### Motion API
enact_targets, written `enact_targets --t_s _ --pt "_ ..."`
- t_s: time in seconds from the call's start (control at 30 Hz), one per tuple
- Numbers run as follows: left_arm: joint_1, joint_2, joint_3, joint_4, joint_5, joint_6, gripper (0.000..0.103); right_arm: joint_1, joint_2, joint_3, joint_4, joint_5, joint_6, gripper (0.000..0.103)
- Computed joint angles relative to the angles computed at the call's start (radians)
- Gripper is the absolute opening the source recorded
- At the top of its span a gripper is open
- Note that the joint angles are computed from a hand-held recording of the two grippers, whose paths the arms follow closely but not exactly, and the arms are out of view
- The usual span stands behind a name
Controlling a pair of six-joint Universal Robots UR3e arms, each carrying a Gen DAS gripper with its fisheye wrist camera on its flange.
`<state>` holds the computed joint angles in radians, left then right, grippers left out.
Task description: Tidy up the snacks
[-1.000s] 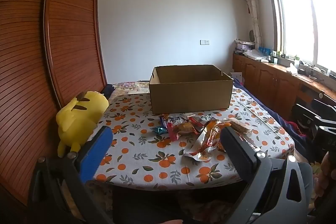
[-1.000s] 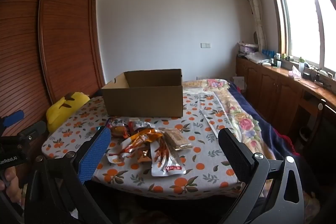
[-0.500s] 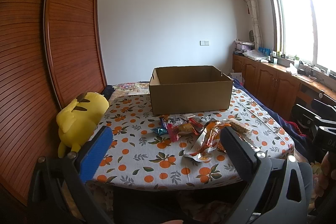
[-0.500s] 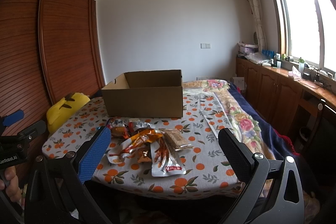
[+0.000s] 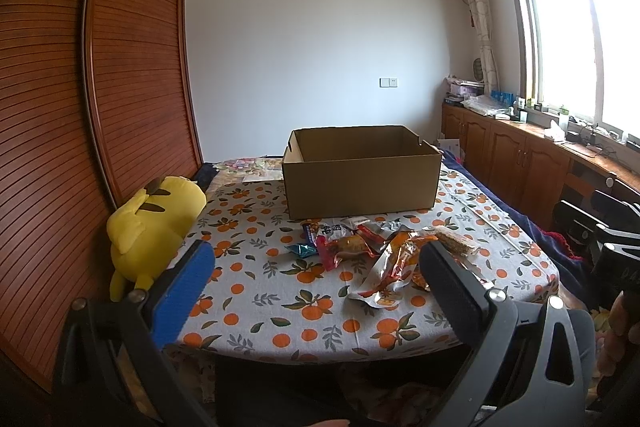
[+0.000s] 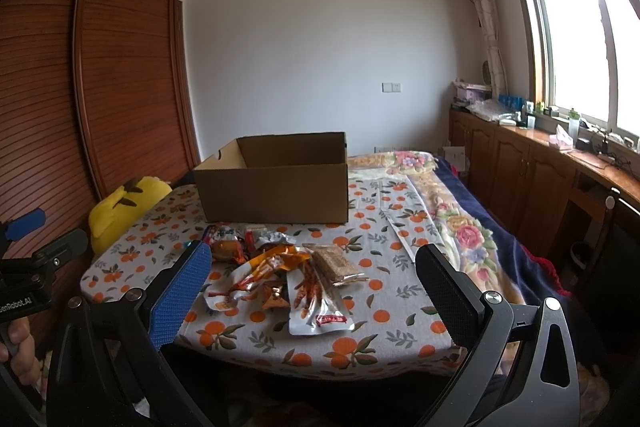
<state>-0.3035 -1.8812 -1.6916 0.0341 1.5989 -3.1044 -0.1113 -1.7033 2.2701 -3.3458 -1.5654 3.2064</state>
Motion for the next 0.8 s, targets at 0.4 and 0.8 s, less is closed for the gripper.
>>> enact_targets --t_s 0.4,0.8 --pt "-0.001 0.0 0.0 0.002 0.001 0.0 0.103 -0.005 -0.009 0.004 0.004 0.005 -0.002 0.103" --pt "-0.008 0.01 0.017 -0.031 0.0 -0.001 0.103 -0.007 -0.008 0.006 0.002 0.007 -0.002 0.103"
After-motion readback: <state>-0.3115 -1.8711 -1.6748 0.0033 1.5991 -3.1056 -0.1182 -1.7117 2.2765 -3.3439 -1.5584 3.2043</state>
